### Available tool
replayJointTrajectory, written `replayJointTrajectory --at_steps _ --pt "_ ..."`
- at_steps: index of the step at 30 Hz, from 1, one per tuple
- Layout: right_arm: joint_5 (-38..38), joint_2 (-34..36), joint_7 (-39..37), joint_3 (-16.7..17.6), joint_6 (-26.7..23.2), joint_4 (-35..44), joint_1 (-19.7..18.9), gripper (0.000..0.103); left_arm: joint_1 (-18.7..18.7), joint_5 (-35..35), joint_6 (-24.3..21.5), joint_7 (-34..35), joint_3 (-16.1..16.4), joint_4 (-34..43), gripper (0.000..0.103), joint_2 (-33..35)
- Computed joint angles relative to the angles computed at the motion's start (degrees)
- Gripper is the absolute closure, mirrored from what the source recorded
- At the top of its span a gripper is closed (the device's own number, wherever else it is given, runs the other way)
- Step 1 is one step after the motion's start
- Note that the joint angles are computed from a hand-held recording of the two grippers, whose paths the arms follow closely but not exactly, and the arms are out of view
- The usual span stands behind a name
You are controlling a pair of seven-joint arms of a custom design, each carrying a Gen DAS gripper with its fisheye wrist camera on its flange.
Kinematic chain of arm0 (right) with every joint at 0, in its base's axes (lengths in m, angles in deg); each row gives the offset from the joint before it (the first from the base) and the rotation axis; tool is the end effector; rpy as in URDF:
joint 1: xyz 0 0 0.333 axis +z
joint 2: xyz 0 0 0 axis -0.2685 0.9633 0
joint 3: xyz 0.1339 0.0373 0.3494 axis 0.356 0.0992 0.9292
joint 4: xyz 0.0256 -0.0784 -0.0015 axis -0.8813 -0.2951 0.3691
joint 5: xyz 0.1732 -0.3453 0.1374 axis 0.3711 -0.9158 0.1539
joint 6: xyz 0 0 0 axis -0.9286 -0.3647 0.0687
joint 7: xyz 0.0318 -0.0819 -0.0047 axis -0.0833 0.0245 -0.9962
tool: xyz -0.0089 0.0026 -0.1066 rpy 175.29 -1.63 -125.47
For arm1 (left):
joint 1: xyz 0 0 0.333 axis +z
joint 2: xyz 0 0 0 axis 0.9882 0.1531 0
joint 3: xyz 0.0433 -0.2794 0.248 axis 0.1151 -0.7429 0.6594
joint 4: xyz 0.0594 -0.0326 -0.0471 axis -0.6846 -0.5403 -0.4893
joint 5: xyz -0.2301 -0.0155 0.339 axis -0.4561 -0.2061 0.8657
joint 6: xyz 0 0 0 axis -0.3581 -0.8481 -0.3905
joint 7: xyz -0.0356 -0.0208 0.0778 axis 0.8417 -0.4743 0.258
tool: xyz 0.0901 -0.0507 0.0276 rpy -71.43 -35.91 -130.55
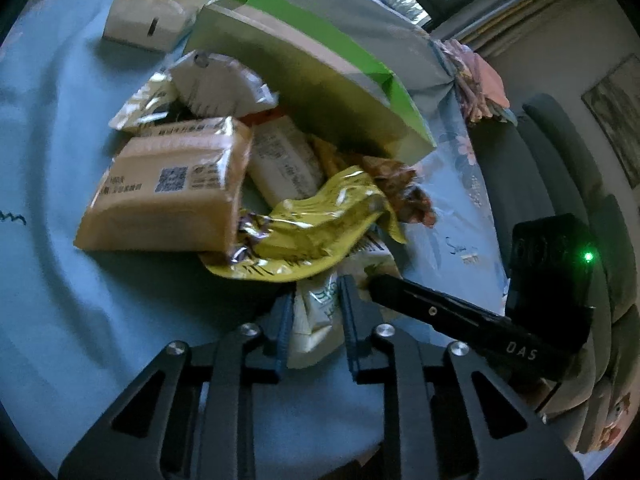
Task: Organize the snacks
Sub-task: 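Reach the right gripper into the pile and grasp the white-green snack bag, then carry the white-green bag with the right gripper into the green box and release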
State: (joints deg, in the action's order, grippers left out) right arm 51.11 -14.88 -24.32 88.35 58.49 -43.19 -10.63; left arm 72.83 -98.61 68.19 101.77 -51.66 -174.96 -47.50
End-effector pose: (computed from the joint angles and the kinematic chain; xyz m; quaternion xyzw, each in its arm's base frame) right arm 0.5897 0.0711 0.4151 -0.7111 0.5647 0.0890 0.4092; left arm 0.5469 -0.1583 0.4472 0.6487 -0.6408 0.4067 0.0575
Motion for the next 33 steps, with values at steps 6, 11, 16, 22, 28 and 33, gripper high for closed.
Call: replayJointTrajectory --at_steps 6,11,16,22,28,33 --pt "1.1 -4.4 -2.8 -0.6 -1.7 -1.7 0.0 0.088 -0.6 -5.9 -0.2 5.4 0.5 -1.2 0.083 -3.6" --pt "2.4 -7.1 -4.5 -1.6 -2.3 -2.7 0.4 0.088 -2.2 -8.3 1.9 8.2 0.7 -1.2 0.083 -5.4" --pt "4.5 -7.6 -6.8 -2.3 -1.9 -2.1 0.7 0.088 -3.4 -6.8 4.9 8.7 0.6 1.3 0.083 -4.5" --pt "8.5 -6.9 -10.3 -2.4 0.1 0.7 0.8 0.088 -3.4 -4.3 7.5 10.0 -0.2 7.6 0.083 -0.4" --pt "11.3 -2.8 -11.9 -1.9 3.0 7.4 0.2 0.088 -1.2 -0.9 8.2 11.0 -2.1 17.2 0.083 6.3" --pt "11.1 1.1 -12.0 -0.8 4.8 13.2 -0.6 0.088 1.2 3.1 9.6 9.9 -4.6 23.2 0.084 11.0"
